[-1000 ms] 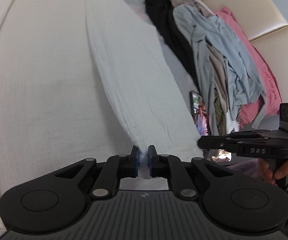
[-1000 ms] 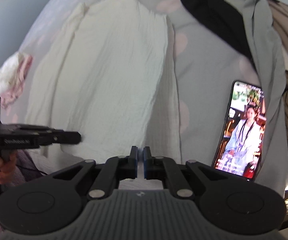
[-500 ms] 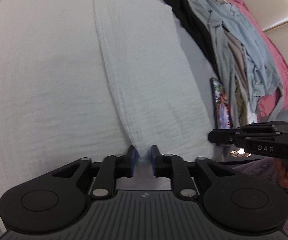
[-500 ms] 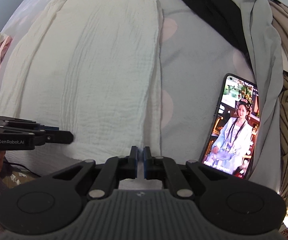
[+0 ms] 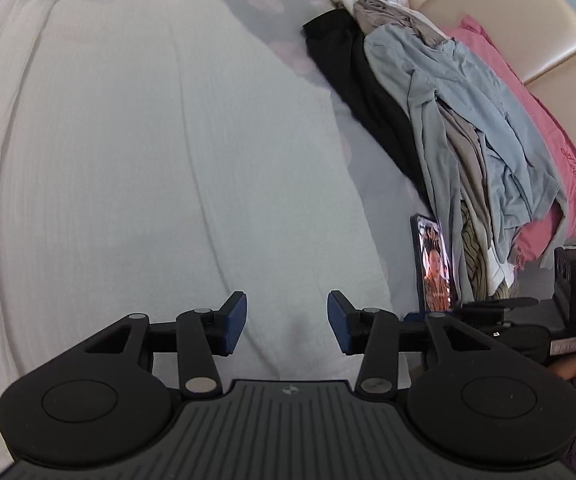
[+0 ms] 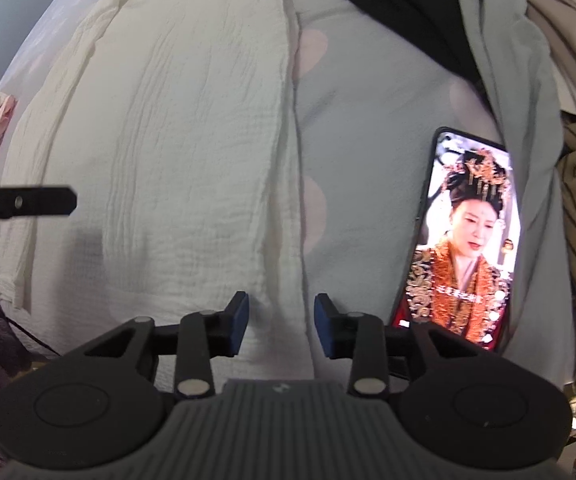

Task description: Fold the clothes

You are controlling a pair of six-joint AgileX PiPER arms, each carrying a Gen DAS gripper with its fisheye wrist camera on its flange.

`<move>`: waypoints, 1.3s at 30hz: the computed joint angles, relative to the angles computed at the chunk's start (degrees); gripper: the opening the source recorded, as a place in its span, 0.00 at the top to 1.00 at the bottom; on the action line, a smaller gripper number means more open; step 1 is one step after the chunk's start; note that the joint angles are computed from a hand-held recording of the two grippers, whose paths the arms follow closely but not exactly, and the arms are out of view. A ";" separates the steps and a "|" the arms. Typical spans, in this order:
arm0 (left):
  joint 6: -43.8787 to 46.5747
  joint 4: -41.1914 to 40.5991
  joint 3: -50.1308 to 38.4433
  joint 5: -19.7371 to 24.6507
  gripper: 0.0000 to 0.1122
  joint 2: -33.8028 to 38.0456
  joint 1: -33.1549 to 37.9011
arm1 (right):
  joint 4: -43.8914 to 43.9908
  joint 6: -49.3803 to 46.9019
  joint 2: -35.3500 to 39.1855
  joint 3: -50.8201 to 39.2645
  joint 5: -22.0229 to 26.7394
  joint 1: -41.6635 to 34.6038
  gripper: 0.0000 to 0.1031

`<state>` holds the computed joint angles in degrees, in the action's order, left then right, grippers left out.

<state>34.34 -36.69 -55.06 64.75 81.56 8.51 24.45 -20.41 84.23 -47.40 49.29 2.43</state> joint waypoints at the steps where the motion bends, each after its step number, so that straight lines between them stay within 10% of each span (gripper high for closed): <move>1: -0.86 0.39 -1.26 -0.23 0.62 0.64 -1.08 | 0.20 0.51 0.86 -0.33 -0.24 0.16 0.54; 12: -7.90 3.07 -10.57 -2.64 0.62 7.91 -11.23 | -1.83 3.67 3.73 -2.23 -1.36 5.72 0.85; 32: -29.77 15.33 -45.54 -3.90 0.57 36.29 -25.13 | 0.82 1.40 3.77 -5.41 2.38 5.61 0.87; 39: -36.96 21.89 -51.82 -2.92 0.70 43.20 -26.36 | 2.02 -3.96 1.94 -3.39 4.09 0.27 0.87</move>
<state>-2.62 -14.79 -106.88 61.83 124.76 -17.85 26.47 -24.38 86.17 -50.79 53.38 2.70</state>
